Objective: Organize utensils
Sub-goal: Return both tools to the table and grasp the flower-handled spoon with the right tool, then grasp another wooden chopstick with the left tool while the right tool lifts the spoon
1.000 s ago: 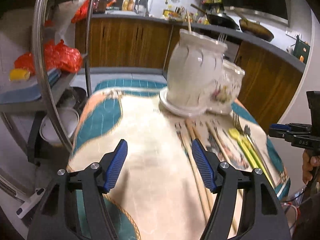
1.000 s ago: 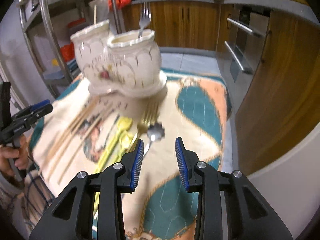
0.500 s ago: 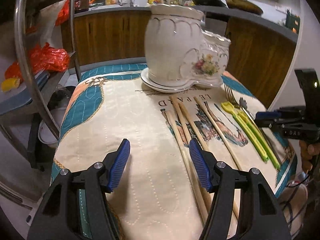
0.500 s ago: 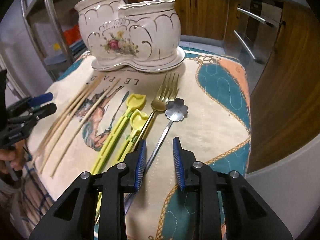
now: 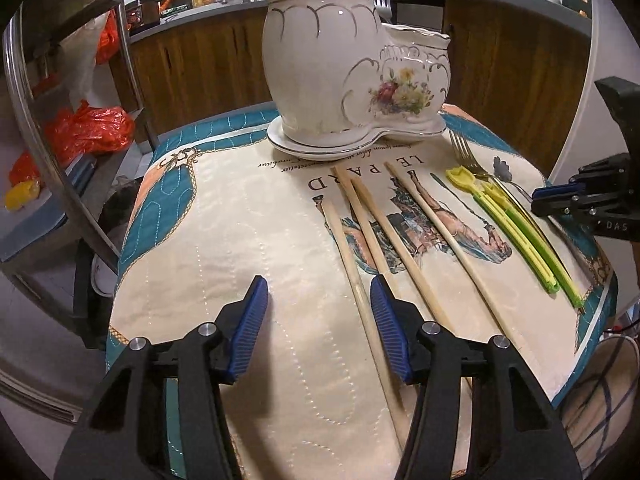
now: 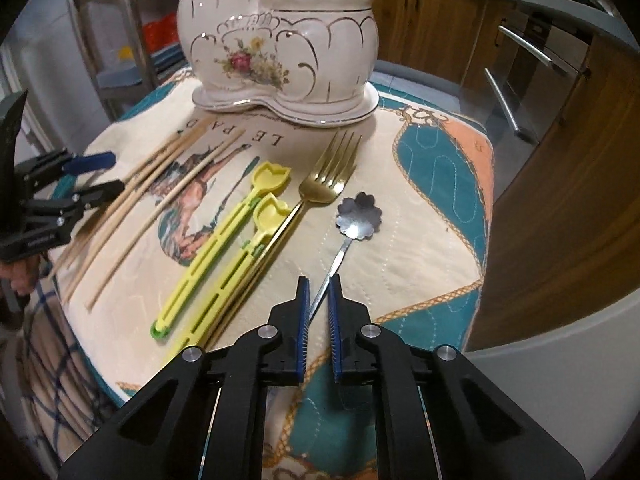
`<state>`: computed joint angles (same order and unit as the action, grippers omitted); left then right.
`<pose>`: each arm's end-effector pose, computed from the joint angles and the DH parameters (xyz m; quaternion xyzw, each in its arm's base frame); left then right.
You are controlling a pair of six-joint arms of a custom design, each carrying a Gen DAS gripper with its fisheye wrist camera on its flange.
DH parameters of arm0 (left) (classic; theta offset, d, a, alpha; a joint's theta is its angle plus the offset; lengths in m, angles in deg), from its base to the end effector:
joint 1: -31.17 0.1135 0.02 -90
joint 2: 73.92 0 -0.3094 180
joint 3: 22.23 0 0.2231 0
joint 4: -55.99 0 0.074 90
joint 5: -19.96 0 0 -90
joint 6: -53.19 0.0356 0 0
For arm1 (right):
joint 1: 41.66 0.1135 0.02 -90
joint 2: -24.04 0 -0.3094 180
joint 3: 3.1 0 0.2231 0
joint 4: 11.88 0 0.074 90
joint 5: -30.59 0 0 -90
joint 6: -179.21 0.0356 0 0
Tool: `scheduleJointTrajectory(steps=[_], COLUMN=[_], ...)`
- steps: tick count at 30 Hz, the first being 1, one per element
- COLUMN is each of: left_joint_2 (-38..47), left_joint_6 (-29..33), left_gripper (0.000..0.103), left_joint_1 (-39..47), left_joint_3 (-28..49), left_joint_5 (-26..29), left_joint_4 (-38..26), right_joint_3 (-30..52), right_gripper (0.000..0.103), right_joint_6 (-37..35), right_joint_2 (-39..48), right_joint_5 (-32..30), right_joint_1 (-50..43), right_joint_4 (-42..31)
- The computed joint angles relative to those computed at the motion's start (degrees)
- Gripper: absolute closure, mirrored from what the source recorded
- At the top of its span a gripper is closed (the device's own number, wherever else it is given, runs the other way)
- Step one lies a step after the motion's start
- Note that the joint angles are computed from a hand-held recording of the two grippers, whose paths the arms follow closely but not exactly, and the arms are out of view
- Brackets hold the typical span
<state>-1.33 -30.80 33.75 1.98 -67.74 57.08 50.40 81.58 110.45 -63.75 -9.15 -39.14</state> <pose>0.1498 0.0053 0.1614 0.0352 0.9305 0.0086 0.3644 0.2030 0.1325 0.2061 -0.3405 0.9036 0.0911 0.2433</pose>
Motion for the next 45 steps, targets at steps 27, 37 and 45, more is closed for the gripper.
scheduleJointTrajectory(steps=[27,37,45], left_joint_2=[15.88,15.61,12.46], left_joint_6=[2.96,4.24,5.27], left_gripper=[0.065,0.09,0.098], left_joint_1=[-4.51,-3.18,1.59], left_joint_3=[32.89,33.07,29.51], left_joint_5=[-3.61,-1.21,5.57], left_joint_4=[-45.99,-45.46,-42.48], right_joint_3=[27.96,24.41,19.73], right_gripper=[0.098,0.099,0.099], right_joint_6=[-5.83,-5.57,-6.28], right_joint_2=[16.14,13.62,9.69], right_joint_5=[2.14,4.14,0.7], right_joint_1=[-1.06,0.78,-2.71], right_joint_4=[-35.08,-29.99,-25.07])
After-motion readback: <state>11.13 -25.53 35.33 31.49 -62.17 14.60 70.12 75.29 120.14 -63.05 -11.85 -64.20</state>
